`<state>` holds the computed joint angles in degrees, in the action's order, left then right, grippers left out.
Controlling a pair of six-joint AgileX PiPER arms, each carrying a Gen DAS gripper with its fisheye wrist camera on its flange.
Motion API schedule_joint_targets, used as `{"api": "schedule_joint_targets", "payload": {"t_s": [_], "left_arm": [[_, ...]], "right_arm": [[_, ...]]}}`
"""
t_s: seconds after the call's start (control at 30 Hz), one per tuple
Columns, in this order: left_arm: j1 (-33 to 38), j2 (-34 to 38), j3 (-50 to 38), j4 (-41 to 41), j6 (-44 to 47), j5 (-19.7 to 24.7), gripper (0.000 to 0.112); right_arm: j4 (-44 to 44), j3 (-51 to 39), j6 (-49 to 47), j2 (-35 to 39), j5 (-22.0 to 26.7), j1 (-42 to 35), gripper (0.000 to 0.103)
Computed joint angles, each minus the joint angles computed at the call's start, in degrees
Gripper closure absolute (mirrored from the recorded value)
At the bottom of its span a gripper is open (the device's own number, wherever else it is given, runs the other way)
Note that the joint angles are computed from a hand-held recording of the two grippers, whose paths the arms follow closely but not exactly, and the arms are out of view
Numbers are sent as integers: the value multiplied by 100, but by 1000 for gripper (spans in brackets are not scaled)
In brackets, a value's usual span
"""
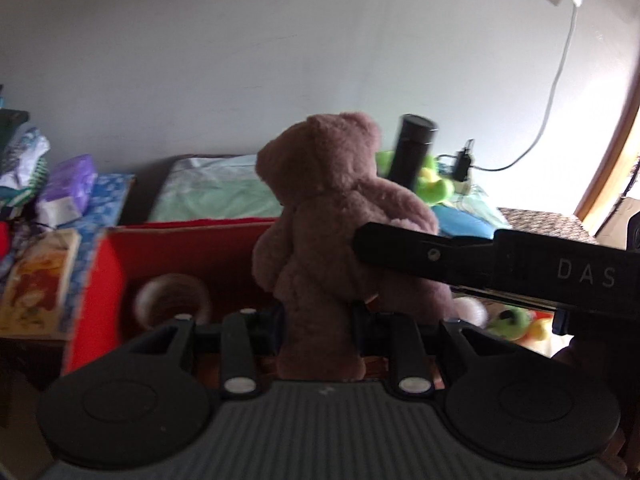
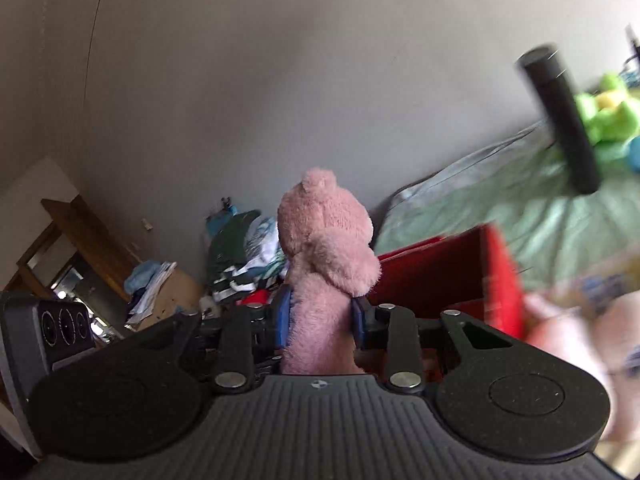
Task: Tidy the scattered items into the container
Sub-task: 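Lift the teddy bear with both grippers and carry it over the red box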
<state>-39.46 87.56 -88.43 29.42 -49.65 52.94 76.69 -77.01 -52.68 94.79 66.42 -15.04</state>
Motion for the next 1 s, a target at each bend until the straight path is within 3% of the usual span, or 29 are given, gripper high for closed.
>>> {"api": "schedule_joint_targets", "payload": {"t_s": [0.13, 0.33, 0.57, 0.8, 0.93, 1.0], "left_arm": [[595, -339, 593, -315, 478, -98, 87], [1221, -338, 938, -629, 933, -181, 88], [1488, -60, 910, -730, 1241, -24, 87], [1574, 13, 1113, -723, 1457, -170, 86], [1637, -122, 1232, -908, 1739, -328, 74], [1712, -238, 1289, -1011, 1875, -440, 74]], "right_arm": [[138, 139, 114, 131, -595, 758, 71], [206, 105, 457, 478, -1089, 1444, 71], [136, -95, 946, 895, -1248, 1773, 70], [-326, -396, 1675, 1201, -1128, 1822, 70], [-1008, -632, 1924, 1152, -1299, 1979, 68], [-1345, -750, 1959, 1128, -1290, 2066, 68]]}}
